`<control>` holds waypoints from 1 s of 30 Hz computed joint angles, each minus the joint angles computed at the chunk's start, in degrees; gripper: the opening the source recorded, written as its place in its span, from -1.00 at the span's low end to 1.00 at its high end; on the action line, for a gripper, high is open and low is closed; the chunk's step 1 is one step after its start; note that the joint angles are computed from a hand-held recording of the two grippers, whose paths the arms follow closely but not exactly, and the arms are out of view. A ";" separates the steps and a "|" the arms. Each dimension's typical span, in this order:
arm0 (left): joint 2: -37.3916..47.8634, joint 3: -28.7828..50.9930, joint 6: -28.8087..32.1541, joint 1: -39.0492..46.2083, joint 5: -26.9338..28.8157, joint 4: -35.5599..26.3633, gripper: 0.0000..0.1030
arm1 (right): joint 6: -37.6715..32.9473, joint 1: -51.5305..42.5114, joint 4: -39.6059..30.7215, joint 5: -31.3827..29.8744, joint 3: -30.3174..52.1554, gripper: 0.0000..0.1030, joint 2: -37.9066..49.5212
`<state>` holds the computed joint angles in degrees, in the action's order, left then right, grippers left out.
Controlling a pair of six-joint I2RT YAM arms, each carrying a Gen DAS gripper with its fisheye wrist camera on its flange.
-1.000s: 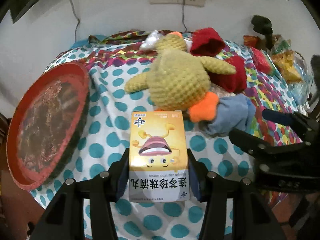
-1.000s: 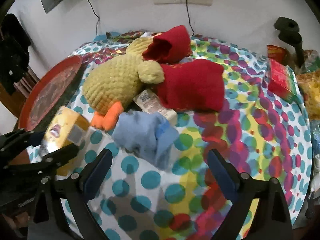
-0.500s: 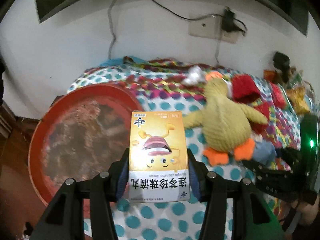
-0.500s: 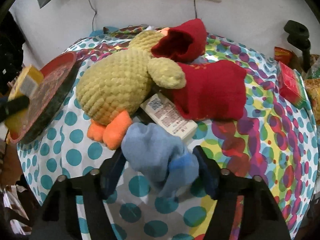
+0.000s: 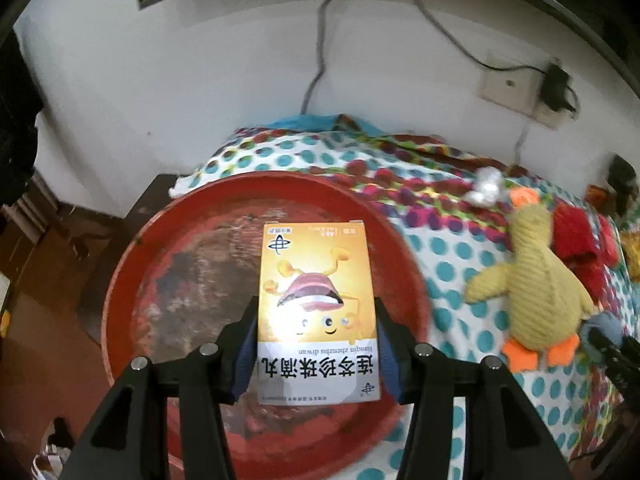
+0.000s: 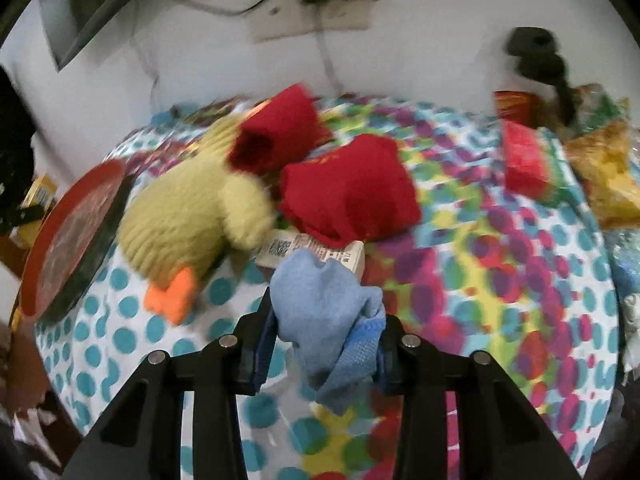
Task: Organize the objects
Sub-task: 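Carry the yellow box toward the red tray while the right gripper grasps the blue sock, then lower the yellow box into the red tray and open the left gripper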
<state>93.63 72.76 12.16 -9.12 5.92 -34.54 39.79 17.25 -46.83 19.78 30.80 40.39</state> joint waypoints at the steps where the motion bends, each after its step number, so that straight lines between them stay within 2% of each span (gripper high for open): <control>1: 1.76 2.02 0.32 1.03 0.63 -0.75 0.01 | -0.31 -1.56 -0.46 0.54 -0.37 -0.28 -1.17; 2: 3.42 3.91 0.46 1.86 0.38 -1.11 0.01 | -1.04 -3.64 -0.62 0.97 -0.83 -0.28 -2.15; 7: 12.49 13.28 2.28 4.59 -2.24 -2.59 0.01 | -7.26 -18.31 1.31 -5.42 -3.75 -0.28 -6.51; 11: 18.96 19.75 2.67 6.35 -2.57 -4.55 0.01 | -10.20 -24.39 2.83 -8.64 -6.00 -0.28 -7.87; 15: 26.61 28.57 4.37 7.14 -2.23 -9.63 0.01 | -10.13 -23.38 3.50 -7.29 -6.43 -0.28 -7.52; 20: 34.02 36.74 5.02 7.44 -3.26 -10.71 0.01 | -9.73 -22.63 3.47 -6.68 -6.12 -0.28 -7.01; 30: 48.87 58.90 5.43 7.41 -3.76 -20.05 0.01 | -8.92 -21.64 0.97 -4.57 -5.34 -0.28 -8.30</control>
<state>142.50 131.66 17.60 -1.71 2.16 -54.58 30.87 -4.39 -45.86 15.21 25.46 32.09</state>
